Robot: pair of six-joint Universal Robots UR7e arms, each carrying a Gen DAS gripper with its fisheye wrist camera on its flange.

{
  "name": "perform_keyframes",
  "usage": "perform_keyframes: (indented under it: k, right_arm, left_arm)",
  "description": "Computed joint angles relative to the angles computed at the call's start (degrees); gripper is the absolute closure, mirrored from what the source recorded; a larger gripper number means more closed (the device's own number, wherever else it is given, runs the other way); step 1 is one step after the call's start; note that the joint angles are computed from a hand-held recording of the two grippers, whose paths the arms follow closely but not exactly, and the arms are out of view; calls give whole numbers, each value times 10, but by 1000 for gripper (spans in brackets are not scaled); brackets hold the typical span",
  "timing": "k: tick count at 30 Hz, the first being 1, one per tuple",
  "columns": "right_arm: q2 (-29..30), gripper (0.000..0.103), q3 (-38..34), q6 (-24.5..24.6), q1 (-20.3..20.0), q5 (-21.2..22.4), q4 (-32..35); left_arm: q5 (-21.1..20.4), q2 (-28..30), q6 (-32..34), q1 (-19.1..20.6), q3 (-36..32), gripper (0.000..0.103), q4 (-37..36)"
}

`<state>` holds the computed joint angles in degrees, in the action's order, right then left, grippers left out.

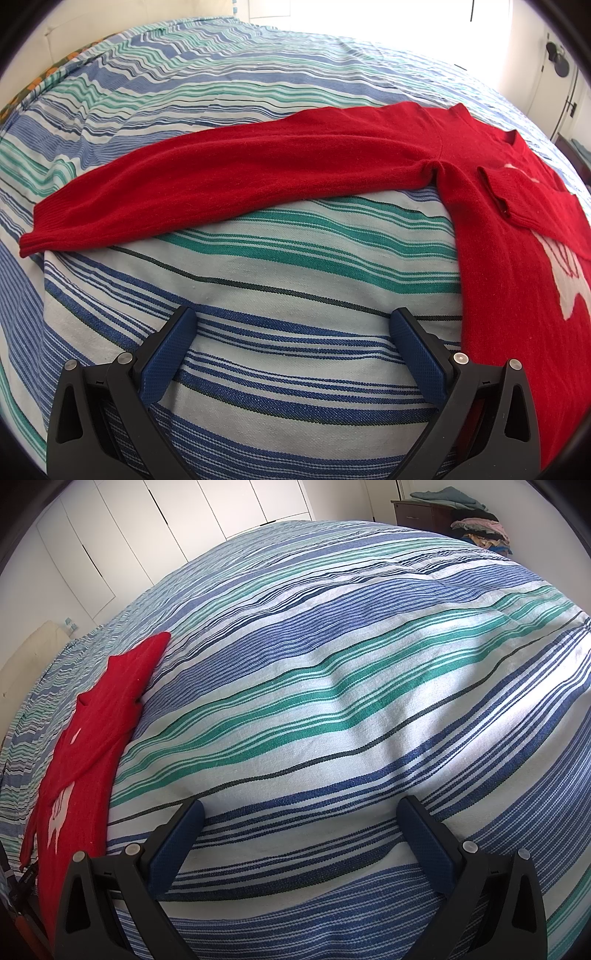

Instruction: Fold small clothes

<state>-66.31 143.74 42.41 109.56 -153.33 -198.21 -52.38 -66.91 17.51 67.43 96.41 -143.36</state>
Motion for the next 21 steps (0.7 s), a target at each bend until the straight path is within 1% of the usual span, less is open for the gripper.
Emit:
perform_keyframes:
  k: [17,19,21]
  right_arm:
    - [1,0,0,-1,-1,0,0]
    - [1,0,0,-1,-1,0,0]
    - [0,0,0,-1,-1,0,1]
  left_arm:
    - [2,4,1,0,1,0,-11]
    - [-2,6,-5,1,-4,0,-2]
    - [-9,9,-20,4,-17,0,23]
